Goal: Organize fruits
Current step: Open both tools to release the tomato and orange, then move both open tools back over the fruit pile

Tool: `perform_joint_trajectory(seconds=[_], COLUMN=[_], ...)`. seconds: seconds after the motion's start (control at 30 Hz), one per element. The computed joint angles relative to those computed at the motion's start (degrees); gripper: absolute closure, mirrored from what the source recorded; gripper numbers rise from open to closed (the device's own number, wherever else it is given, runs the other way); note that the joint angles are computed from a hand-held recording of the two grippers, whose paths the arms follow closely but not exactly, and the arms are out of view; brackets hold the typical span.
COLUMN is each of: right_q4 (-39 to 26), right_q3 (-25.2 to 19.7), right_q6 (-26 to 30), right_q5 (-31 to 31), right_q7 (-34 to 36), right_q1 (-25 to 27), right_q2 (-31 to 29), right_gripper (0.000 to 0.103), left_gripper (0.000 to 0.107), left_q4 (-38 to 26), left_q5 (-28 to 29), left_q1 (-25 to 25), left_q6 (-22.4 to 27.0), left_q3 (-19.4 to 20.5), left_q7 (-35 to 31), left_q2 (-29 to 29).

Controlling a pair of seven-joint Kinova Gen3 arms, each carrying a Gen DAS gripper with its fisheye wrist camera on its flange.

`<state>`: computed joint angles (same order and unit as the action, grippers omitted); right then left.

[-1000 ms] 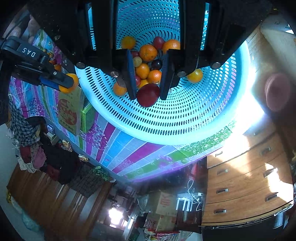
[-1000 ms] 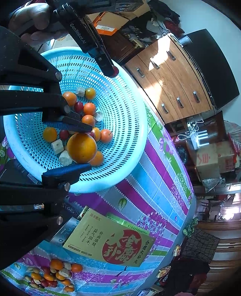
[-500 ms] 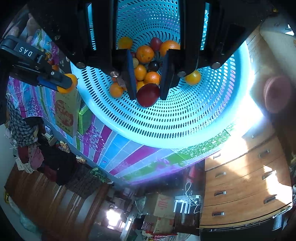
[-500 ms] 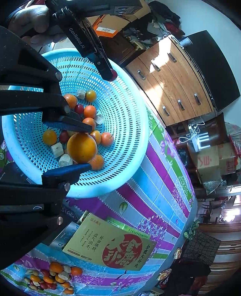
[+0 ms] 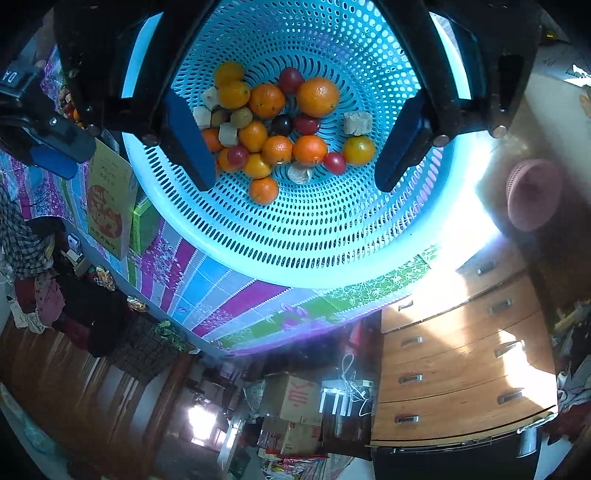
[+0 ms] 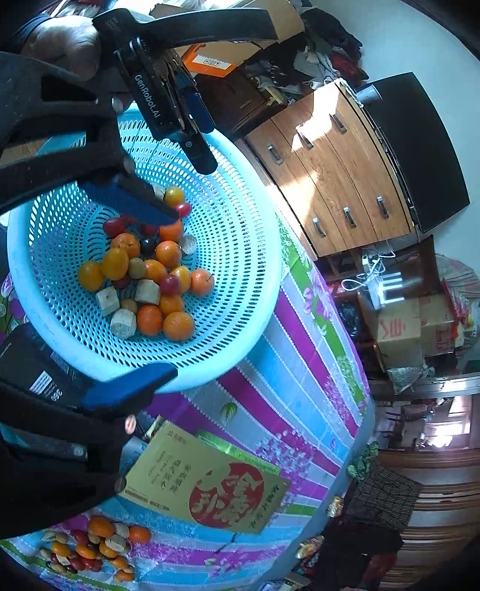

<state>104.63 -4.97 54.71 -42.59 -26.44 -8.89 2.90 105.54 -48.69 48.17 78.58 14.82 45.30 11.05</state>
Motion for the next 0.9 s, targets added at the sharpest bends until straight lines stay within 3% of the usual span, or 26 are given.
perform_joint_trajectory(seconds=[0.27,0.47,0.9], right_q4=[9.1,11.6,9.7], right_q3=[6.9,12.1,17.2], right_q6=[-9.5,-13.4,-10.4], right_q5=[-8.4,-11.8,-12.7], right_q7=[12.5,17.7,21.2], right_q1=[3.1,4.2,10.0], right_q2=[-9.1,-12.4,-9.6], right_gripper=[0.014,0.010,0.010], left_gripper=[0.019,0.019,0.019], left_q4=[-2.7,-7.1,-17.4], left_q5=[-0.9,-3.3,-5.5], left_q1=[1.9,3.4,6.3], left_q6=[3.0,3.6,1.5], left_q3=[0.4,-0.7,-4.5], left_q7=[0.5,-2.8,-13.2], left_q2=[1.6,3.9,10.1])
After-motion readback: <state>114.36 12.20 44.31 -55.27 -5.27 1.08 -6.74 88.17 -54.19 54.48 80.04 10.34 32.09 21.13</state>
